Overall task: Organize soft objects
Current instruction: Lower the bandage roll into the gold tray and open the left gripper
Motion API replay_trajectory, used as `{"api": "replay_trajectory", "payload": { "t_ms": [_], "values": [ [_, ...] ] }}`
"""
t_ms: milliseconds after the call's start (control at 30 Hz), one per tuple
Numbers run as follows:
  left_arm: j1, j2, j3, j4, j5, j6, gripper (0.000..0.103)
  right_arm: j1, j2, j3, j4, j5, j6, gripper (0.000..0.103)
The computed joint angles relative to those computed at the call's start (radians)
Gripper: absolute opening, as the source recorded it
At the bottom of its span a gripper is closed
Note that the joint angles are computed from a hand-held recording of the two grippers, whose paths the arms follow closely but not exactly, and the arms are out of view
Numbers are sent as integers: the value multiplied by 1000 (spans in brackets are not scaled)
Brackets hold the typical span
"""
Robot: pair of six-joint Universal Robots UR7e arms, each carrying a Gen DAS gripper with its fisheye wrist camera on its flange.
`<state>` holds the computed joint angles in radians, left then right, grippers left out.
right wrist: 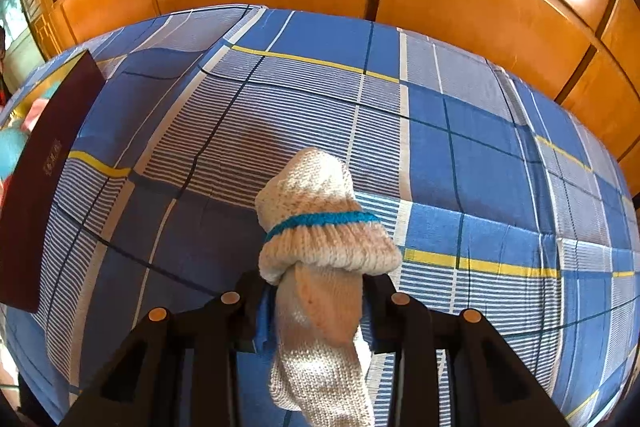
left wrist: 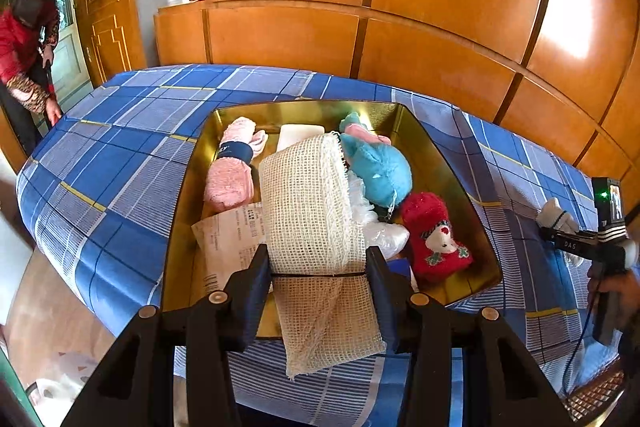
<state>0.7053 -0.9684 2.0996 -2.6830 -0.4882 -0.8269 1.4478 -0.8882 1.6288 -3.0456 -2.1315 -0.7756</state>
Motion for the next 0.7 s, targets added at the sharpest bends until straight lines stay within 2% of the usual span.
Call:
{"api": "replay_trajectory", "payload": {
  "t_ms": [167,267,533,700],
  "values": [
    [5,-17,25,-1,-5,-19,47,-11,-11,1,19,29,25,36],
    [6,-32,43,11,-4,-41,47,-8,-6,5,-4,21,9,36],
    [11,-77,83,84,3,-134,47,6,26,29,-133,-12,-119,35],
    [7,-107,98,166,17,-212,47,8,28,34,-160,-18,-154,35]
  ]
}}
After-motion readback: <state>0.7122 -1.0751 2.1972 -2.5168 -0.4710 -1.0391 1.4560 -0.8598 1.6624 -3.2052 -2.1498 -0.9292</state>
